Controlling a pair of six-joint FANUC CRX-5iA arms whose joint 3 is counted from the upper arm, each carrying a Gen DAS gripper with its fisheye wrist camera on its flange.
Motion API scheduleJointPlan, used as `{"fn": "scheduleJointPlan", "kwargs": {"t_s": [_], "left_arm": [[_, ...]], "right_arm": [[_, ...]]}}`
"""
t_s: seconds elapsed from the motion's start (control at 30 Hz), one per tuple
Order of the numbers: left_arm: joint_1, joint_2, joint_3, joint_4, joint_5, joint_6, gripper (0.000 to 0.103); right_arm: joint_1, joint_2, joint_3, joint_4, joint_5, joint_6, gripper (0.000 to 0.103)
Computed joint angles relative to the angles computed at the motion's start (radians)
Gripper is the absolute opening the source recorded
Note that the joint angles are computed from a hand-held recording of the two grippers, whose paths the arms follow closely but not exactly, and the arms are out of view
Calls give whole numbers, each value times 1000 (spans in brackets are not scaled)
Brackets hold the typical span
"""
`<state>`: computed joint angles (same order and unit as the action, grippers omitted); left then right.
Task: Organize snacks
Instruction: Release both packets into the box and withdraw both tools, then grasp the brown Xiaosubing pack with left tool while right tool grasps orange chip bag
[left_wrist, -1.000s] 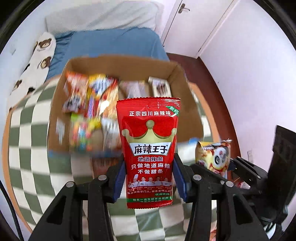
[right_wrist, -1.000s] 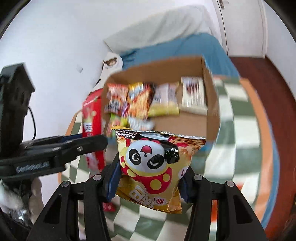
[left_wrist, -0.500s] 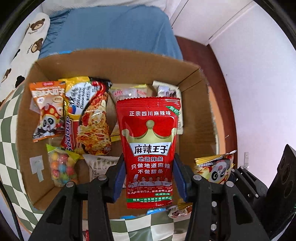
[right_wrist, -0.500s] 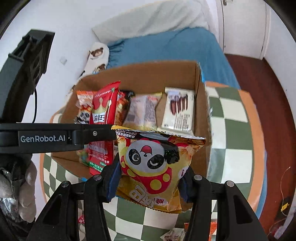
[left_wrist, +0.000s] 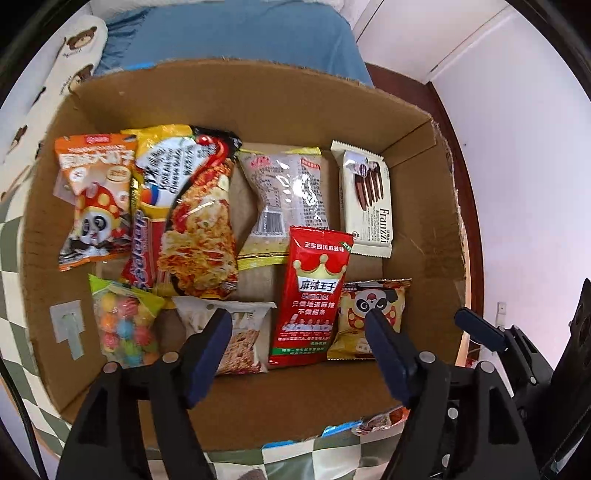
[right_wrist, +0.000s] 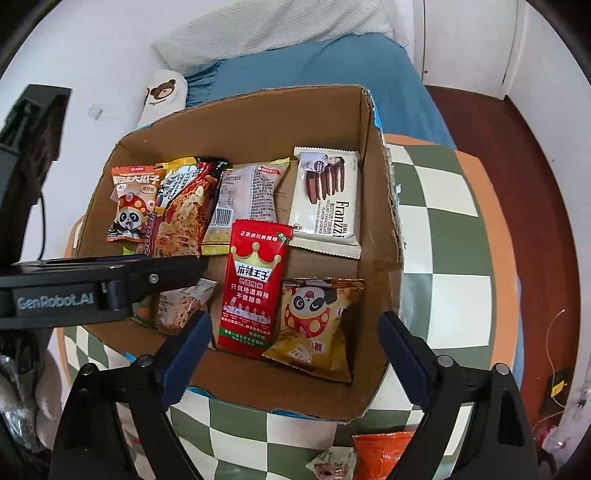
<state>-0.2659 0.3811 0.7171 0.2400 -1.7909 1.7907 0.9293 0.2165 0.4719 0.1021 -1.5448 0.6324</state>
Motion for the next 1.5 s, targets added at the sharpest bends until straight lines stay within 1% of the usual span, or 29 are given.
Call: {"fn": "scheduleJointPlan", "kwargs": {"t_s": [0.13,0.33,0.47,0.6,0.83,1.0,1.13,1.2,1.3,1.4,1.5], "left_arm": [[6,-67,-28,-51,30,-20,73],[5,-197,-107,-132,97,-49,73],[-20,-281,-157,-215,149,-52,73],[-33,-350,-198,-258,185,-50,73],[-53,-448,-225,-298,195,-60,73],[-72,-494,-233,-311,196,-47,73],[-64,-533,-252,-294,196,-31,73],[-56,-552,-272,-286,191,-25,73],[-41,-573,-319,-284,172,-22,73],[-23,-583,-383,-283,143,-17,73],[-33,-574,-436,-319,118,-23,73]], "right_arm": [[38,9,14,72,-37,-27,98],[97,-18,1,165,-46,-90,98],[155,-38,-21,249,-57,-137,98],[215,-60,-36,315,-68,-185,98],[321,-73,-17,440,-110,-236,98],[391,-73,12,513,-144,-265,98],[434,-87,11,533,-154,-307,98],[448,-102,0,520,-157,-338,98],[462,-142,-55,478,-163,-407,98],[454,-220,-177,396,-149,-520,98],[430,-289,-297,314,-139,-593,98]]}}
